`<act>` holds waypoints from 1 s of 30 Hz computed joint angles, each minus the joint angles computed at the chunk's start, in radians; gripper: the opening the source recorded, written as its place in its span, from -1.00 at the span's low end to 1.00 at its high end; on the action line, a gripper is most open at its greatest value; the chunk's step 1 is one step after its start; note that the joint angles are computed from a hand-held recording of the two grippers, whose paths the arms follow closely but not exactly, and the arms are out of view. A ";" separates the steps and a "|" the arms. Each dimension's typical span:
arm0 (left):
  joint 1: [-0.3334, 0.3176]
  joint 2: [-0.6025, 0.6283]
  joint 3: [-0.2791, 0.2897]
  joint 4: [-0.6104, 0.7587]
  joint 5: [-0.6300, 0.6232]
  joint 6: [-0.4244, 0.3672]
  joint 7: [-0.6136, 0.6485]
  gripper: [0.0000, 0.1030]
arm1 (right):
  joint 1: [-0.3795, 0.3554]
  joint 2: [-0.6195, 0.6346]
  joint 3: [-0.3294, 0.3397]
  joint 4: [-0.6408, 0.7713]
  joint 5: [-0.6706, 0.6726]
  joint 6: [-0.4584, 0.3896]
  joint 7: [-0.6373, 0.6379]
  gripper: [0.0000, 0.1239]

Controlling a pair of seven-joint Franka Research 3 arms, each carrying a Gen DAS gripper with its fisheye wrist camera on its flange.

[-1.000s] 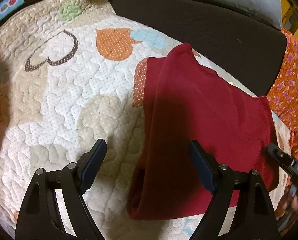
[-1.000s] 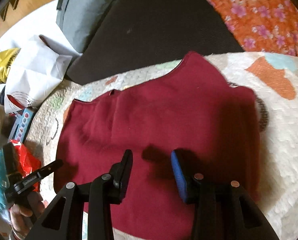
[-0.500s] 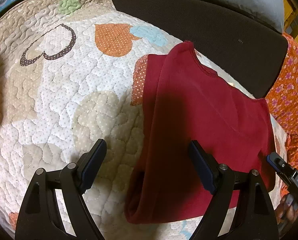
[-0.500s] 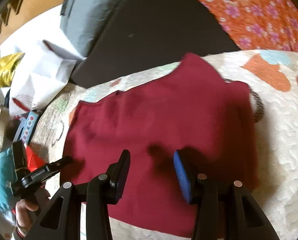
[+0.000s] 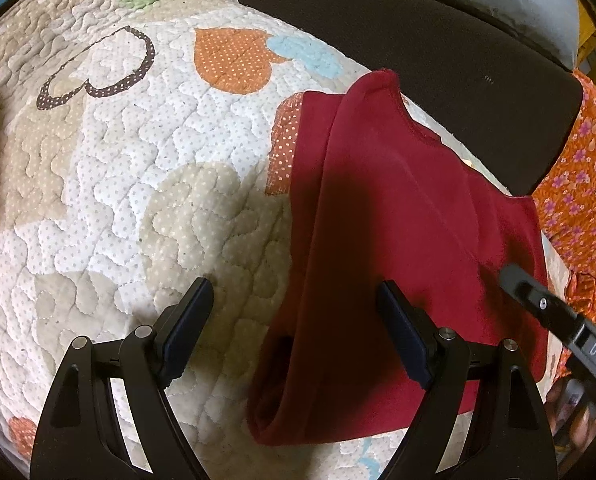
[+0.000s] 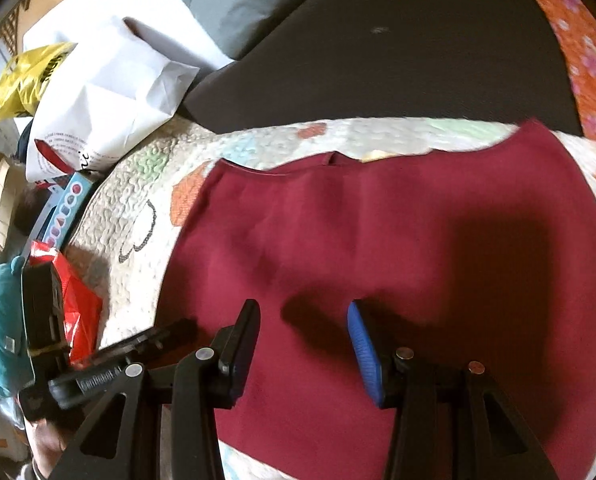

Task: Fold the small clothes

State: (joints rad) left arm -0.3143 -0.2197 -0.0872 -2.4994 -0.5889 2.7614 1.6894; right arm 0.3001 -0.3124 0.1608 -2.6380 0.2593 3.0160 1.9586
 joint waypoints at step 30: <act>0.058 0.002 0.008 0.033 -0.014 -0.124 -0.010 0.63 | 0.158 0.493 -0.097 0.619 -0.500 -0.401 0.140 0.07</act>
State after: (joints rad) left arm -0.2568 -0.2174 -0.0797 -2.4669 -0.6024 2.6373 1.6791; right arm 0.4580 0.1807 0.0643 -2.0187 -0.2404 2.6154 2.0989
